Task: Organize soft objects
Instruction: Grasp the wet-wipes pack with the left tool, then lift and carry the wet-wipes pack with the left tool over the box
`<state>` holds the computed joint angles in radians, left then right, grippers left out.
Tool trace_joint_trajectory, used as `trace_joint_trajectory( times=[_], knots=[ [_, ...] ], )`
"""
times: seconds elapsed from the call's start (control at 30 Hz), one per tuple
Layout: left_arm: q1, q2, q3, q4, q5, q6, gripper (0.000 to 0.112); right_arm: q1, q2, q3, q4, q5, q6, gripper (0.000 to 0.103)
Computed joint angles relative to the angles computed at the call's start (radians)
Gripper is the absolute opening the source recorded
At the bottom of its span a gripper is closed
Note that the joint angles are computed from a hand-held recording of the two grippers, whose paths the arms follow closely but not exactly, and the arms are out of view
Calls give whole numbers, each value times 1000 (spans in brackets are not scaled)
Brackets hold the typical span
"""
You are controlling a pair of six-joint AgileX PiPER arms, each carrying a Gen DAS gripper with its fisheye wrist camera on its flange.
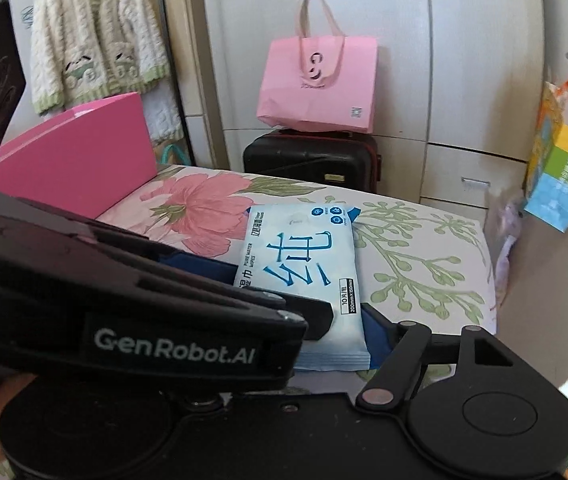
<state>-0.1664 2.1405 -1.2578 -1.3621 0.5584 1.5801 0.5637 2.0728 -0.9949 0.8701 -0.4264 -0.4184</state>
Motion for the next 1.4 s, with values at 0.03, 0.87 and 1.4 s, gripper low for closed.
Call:
trace_joint_trajectory(
  times=[0.03, 0.87, 1.4],
  knots=[
    [8, -5, 7, 1, 14, 3, 54, 12, -1, 10, 0, -23, 7, 75],
    [361, -326, 398, 97, 250, 322, 54, 482, -21, 2, 470, -354, 15, 72],
    [738, -482, 425, 249, 588, 430, 53, 691, 18, -289, 786, -541, -339, 71]
  ],
)
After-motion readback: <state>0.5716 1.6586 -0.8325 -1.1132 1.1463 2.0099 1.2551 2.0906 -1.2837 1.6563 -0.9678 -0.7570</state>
